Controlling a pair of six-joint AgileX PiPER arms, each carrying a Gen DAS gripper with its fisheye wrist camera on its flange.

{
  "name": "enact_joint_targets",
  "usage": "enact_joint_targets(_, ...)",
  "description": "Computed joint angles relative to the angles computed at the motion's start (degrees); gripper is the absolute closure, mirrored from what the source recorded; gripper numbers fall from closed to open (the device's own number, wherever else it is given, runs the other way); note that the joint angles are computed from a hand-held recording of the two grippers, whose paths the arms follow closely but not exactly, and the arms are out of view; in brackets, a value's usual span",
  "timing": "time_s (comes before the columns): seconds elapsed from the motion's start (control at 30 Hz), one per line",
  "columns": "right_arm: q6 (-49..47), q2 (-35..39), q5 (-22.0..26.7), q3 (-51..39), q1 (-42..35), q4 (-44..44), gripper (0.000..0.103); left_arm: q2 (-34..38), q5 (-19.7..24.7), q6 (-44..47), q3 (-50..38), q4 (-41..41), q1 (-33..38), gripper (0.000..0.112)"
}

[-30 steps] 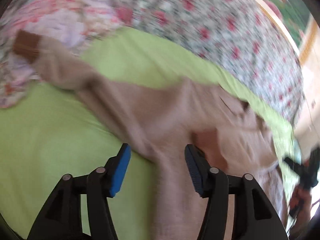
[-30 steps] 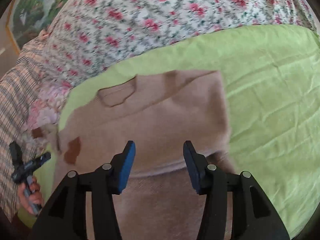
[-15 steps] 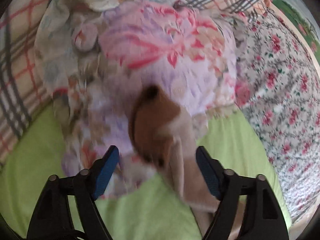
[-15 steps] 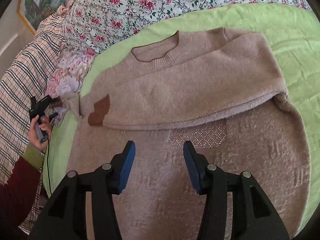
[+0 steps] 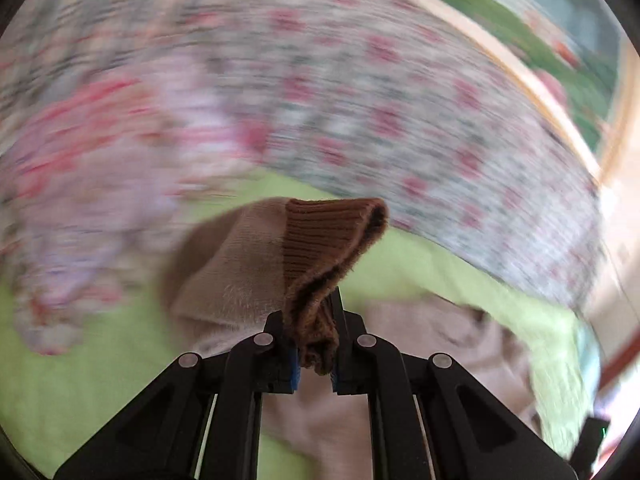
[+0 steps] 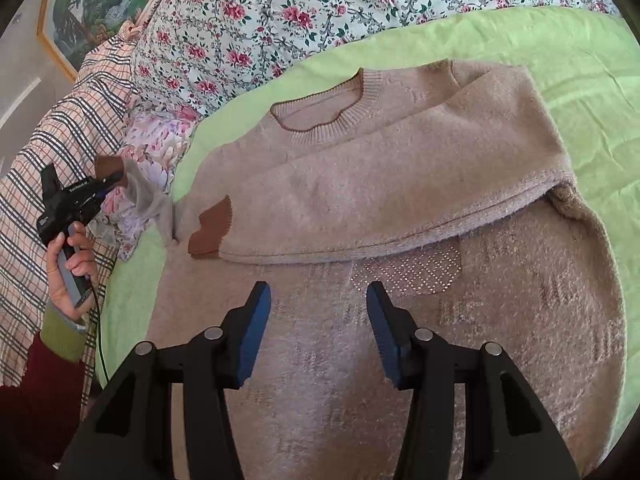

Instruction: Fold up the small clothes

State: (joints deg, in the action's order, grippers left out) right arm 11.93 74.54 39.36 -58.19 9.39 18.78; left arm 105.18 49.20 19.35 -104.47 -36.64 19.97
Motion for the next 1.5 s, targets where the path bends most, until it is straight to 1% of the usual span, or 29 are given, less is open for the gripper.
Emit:
enact_joint_targets(0.07,-0.40,-1.51,0.22,0.82,-1.06,0.50,0.052,-0.66,0.61,0.51,0.20,-0.25,-5.90,0.104)
enact_joint_targets(0.2,-2.46,-4.30,1.02,2.72,-4.41,2.54,0.052,-0.26,0.26,0.75,0.49,-0.14,-18.02,0.104)
enact_joint_targets(0.27,-2.91,-5.44,1.45,3.51,-6.08,2.74,0.052,0.89,-0.73,-0.93,0.25,2.01,-23.51,0.104)
enact_joint_targets(0.33,-3.65,-6.33,1.76,4.22,-8.01,3.31,0.052,4.08,-0.71,-3.03,-1.69,3.29,-28.21,0.104)
enact_joint_targets(0.43,-5.70,-7.36,2.34,5.26,-11.51,4.97,0.052,7.22,-1.46,-4.00,-2.21,3.59,-32.04,0.104)
enact_joint_targets(0.57,-8.03,-7.38,2.68,5.50,-15.26,7.46,0.052,15.64,0.58,-7.42,-8.98,6.79,-35.94,0.103)
enact_joint_targets(0.63,-8.71,-6.82,2.45,4.77,-15.71,8.22,0.052,17.36,2.03,-8.16,-9.82,7.26,-36.38,0.100)
enact_joint_targets(0.67,-8.75,-6.45,2.22,4.28,-15.48,8.35,0.052,17.62,2.78,-7.77,-9.28,6.85,-36.03,0.095)
enact_joint_targets(0.7,-8.87,-5.87,1.85,3.60,-15.05,8.65,0.052,17.24,2.85,-7.46,-8.31,6.56,-35.81,0.087)
enact_joint_targets(0.73,-8.99,-5.21,1.46,2.91,-14.53,8.85,0.052,16.15,2.82,-6.31,-6.32,5.59,-35.29,0.082)
enact_joint_targets(0.8,-8.71,-3.34,0.48,1.31,-12.90,8.69,0.052,11.83,1.22,-4.19,0.19,4.79,-34.08,0.059)
enact_joint_targets(0.9,-10.51,0.98,-0.80,-1.16,-11.62,10.43,0.051,2.66,-3.49,-1.17,12.11,4.38,-31.57,0.049)
enact_joint_targets(0.97,-10.75,3.60,-1.71,-2.30,-11.22,10.66,0.048,-3.71,-6.85,-0.93,19.77,6.30,-28.60,0.043)
enact_joint_targets(1.0,-9.30,5.17,-2.45,-3.21,-10.75,9.24,0.046,-6.12,-8.73,-2.11,22.81,8.44,-27.11,0.040)
enact_joint_targets(1.07,-8.26,7.97,-3.66,-4.89,-10.42,7.57,0.045,-9.57,-12.25,-8.49,27.42,16.22,-24.24,0.040)
enact_joint_targets(1.13,-5.58,11.88,-3.53,-7.86,-10.02,5.15,0.045,-10.43,-13.56,-14.38,29.71,22.27,-19.68,0.040)
enact_joint_targets(1.2,-6.16,15.78,-2.35,-10.70,-10.29,5.97,0.045,-9.11,-12.84,-15.51,29.44,23.54,-15.65,0.040)
enact_joint_targets(1.27,-8.63,19.69,-1.83,-13.30,-10.47,9.33,0.045,-6.98,-12.46,-16.39,28.29,24.96,-12.97,0.041)
enact_joint_targets(1.3,-9.65,21.00,-1.05,-14.73,-10.38,10.20,0.059,-5.33,-11.75,-15.75,26.97,24.74,-11.97,0.042)
enact_joint_targets(1.33,-9.47,21.99,-0.10,-16.54,-9.96,9.33,0.096,-3.77,-11.06,-15.80,25.53,24.85,-11.76,0.042)
enact_joint_targets(1.37,-9.26,21.56,-0.28,-17.64,-9.54,8.87,0.097,-2.04,-10.51,-17.46,23.87,26.69,-11.92,0.043)
enact_joint_targets(1.43,-12.44,18.37,-1.81,-17.62,-10.31,11.96,0.097,-0.86,-10.86,-20.36,22.35,30.35,-12.75,0.046)
enact_joint_targets(1.47,-13.97,16.90,-1.94,-17.62,-11.17,13.90,0.097,-0.52,-11.02,-21.61,21.66,31.97,-13.24,0.052)
enact_joint_targets(1.5,-15.64,15.13,-1.86,-17.50,-12.47,16.27,0.097,-0.40,-11.02,-22.49,21.27,32.90,-13.50,0.061)
